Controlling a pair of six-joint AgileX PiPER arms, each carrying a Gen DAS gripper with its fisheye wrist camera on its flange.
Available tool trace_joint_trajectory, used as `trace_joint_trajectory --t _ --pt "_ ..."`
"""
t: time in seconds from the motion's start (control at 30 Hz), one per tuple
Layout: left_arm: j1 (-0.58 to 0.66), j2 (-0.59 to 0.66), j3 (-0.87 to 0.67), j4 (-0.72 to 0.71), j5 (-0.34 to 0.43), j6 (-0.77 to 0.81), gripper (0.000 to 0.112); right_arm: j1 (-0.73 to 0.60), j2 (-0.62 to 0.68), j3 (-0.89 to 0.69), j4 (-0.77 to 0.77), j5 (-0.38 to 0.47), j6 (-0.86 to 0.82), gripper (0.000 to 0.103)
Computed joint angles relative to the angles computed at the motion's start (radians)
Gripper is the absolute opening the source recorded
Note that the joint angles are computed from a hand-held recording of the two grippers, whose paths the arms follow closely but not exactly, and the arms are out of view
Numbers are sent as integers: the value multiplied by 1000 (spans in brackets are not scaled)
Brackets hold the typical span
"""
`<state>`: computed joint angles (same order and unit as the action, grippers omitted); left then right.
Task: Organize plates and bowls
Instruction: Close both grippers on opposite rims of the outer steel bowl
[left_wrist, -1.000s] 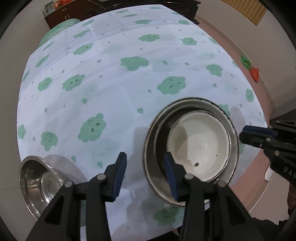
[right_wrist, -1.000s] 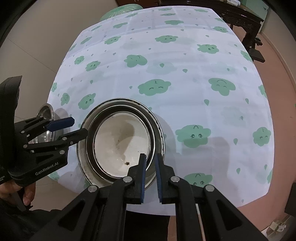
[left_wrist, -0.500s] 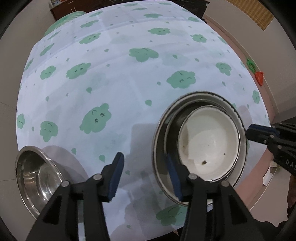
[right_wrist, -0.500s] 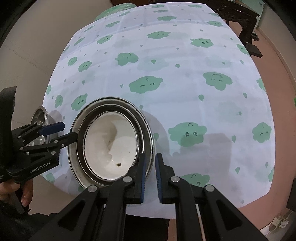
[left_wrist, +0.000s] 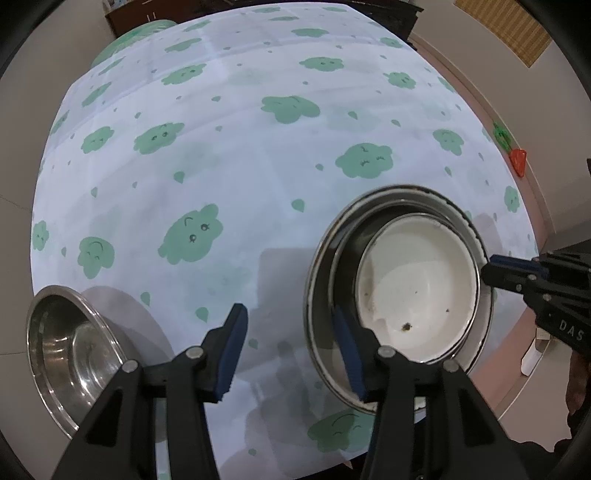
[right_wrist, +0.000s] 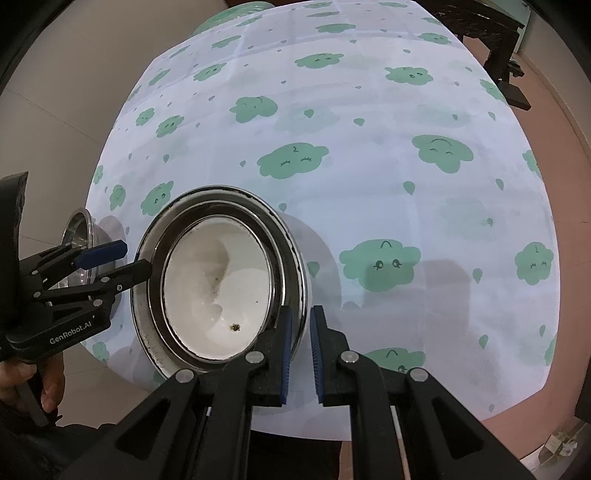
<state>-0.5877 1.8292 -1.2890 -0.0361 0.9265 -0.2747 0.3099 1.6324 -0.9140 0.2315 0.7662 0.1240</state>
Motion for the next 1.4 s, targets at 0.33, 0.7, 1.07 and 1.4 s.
trace_joint_trajectory --t 0.33,0.7,1.07,1.4 --pt "30 -11 22 -25 -13 3 48 -3 11 -2 10 -4 -16 11" --pt "11 20 30 -24 14 -10 48 -8 23 6 16 -14 -29 11" --pt "7 36 30 -40 12 -18 41 -17 30 1 27 -13 -63 11" --pt "-7 45 10 -90 14 34 7 -25 39 -7 44 -3 -95 11"
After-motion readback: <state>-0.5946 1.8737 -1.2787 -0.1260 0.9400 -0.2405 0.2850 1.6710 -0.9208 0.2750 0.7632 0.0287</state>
